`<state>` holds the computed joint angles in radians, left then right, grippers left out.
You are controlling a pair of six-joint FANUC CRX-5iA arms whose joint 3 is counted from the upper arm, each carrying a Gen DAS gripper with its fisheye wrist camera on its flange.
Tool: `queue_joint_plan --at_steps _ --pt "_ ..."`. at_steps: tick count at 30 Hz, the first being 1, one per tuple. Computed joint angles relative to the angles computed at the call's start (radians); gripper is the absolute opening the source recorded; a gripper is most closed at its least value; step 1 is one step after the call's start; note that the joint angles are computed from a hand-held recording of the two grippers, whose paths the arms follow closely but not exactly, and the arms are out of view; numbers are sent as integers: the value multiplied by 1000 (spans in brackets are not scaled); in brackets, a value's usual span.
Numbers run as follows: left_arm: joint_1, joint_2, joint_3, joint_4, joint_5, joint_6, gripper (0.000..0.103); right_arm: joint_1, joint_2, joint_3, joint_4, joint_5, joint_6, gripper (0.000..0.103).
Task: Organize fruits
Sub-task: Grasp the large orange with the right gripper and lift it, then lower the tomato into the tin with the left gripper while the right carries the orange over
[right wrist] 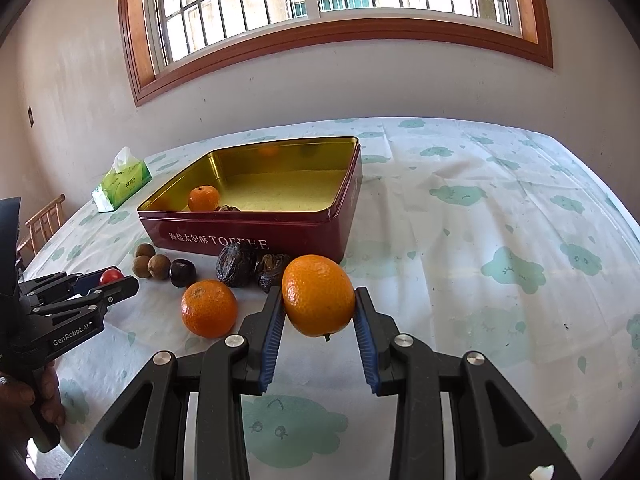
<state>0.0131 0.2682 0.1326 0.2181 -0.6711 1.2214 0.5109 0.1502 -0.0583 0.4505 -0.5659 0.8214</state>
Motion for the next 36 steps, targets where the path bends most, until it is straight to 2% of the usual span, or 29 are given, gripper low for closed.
queue_joint_plan --at_steps 6,12,36 --pt "-1 7 14 12 -2 -15 32 5 4 1 29 -8 -17 32" --pt "-2 21 38 41 -6 -24 32 12 5 29 -32 -15 8 32" --pt "-20 56 142 63 10 -57 32 23 28 123 -66 -21 45 32"
